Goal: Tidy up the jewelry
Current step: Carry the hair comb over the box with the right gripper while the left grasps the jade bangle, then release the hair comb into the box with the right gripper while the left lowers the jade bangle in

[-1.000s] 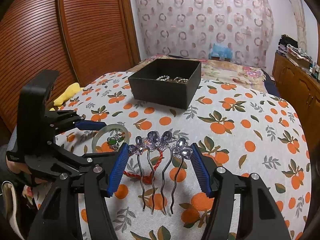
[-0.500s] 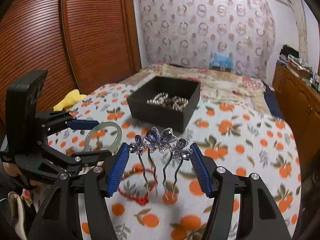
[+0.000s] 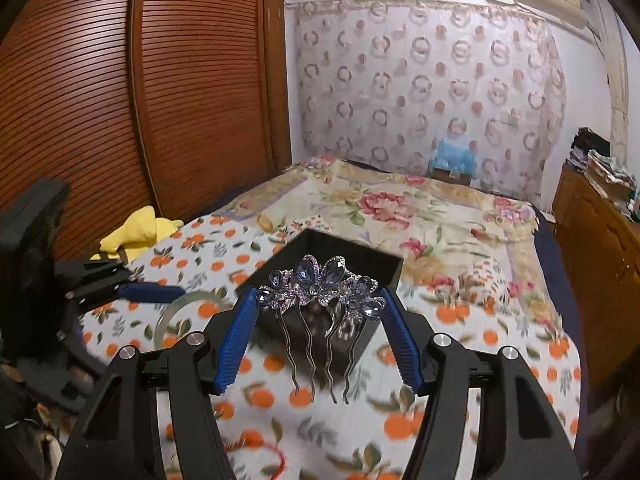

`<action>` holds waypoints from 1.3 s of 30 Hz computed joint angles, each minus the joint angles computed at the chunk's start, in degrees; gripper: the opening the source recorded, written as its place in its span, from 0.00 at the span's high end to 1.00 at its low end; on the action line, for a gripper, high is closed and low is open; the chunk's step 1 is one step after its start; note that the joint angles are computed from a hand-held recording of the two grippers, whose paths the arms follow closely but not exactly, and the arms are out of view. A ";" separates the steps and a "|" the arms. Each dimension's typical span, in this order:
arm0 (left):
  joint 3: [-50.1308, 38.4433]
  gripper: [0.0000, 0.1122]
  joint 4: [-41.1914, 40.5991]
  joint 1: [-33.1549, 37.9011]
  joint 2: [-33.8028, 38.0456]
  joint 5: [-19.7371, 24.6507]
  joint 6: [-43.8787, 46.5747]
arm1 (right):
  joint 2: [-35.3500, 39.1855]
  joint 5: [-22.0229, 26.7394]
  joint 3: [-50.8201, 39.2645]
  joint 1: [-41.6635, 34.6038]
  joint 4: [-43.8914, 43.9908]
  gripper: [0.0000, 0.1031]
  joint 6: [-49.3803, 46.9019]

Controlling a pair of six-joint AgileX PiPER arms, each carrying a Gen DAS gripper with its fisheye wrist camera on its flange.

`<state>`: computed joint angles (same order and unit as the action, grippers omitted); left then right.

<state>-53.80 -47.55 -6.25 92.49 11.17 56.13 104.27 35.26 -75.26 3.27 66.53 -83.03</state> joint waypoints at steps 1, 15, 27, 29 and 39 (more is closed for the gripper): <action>-0.43 0.38 0.46 0.11 0.15 0.11 -0.33 | 1.58 0.20 -2.39 0.43 -1.07 0.37 1.56; -7.60 0.38 5.74 3.40 4.20 1.38 -6.39 | 16.28 3.66 -23.78 3.37 -13.21 0.37 18.16; -14.60 0.38 15.31 4.17 9.08 2.09 -16.47 | 20.64 4.10 -26.10 4.87 -20.03 0.36 23.02; -15.62 0.38 16.57 4.09 9.68 2.20 -17.69 | 20.43 4.72 -26.21 4.47 -19.44 0.31 22.82; -23.68 0.38 30.07 2.43 15.18 4.77 -30.96 | 16.09 1.31 -19.22 1.46 -14.54 0.31 17.52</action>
